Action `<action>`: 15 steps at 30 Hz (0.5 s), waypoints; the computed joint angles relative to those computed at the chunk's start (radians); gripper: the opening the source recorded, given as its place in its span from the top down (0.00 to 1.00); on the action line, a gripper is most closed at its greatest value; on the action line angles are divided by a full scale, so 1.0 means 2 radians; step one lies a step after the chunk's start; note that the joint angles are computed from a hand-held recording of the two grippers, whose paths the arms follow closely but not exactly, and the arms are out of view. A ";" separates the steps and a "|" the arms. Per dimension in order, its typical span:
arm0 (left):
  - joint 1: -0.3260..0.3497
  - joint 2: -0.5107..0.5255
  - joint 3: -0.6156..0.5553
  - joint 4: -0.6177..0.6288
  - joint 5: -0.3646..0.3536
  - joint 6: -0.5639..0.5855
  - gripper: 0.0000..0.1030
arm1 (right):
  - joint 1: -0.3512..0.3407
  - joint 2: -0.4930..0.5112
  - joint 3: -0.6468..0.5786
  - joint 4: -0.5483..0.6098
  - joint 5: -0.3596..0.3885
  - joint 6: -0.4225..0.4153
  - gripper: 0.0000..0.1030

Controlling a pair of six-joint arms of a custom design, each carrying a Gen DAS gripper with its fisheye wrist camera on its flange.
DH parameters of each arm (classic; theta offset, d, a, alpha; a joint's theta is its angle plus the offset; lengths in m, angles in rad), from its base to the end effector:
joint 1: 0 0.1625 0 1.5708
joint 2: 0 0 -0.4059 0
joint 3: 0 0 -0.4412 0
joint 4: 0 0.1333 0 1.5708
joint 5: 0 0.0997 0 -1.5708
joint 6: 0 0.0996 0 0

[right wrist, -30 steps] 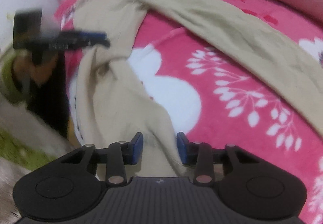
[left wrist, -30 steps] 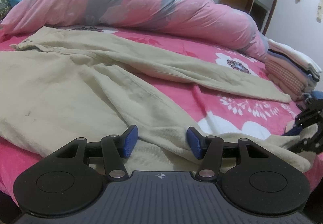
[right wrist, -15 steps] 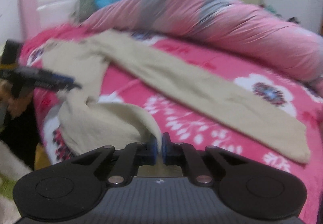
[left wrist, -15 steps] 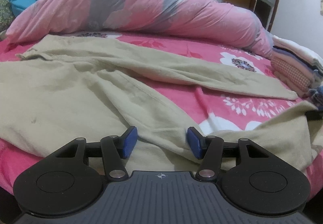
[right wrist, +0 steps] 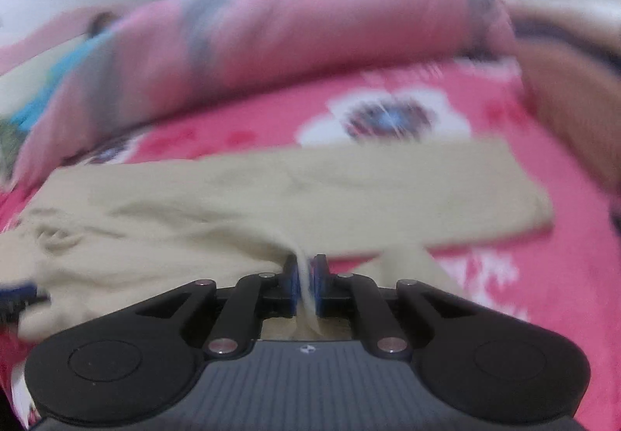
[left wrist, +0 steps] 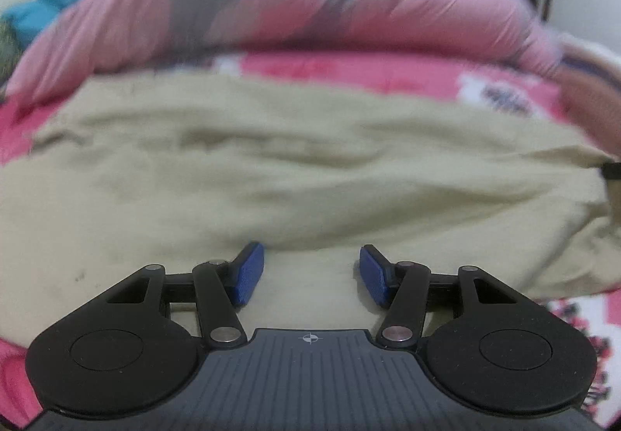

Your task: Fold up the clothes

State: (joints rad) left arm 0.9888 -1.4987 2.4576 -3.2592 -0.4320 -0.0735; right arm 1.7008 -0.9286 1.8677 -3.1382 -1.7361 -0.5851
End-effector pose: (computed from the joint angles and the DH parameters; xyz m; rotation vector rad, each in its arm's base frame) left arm -0.0246 -0.4444 0.2416 0.0300 2.0680 -1.1403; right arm 0.1992 -0.6215 0.1106 0.8863 -2.5823 0.8129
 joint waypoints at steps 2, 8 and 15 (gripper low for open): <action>-0.001 -0.002 0.003 -0.001 0.001 0.004 0.46 | -0.010 -0.006 -0.006 0.011 0.010 0.038 0.75; 0.002 0.003 0.009 -0.033 -0.003 0.027 0.46 | -0.040 -0.083 0.062 -0.135 0.001 0.108 0.53; -0.031 -0.026 0.032 -0.043 0.029 0.015 0.46 | -0.112 -0.189 0.148 -0.058 0.051 0.213 0.48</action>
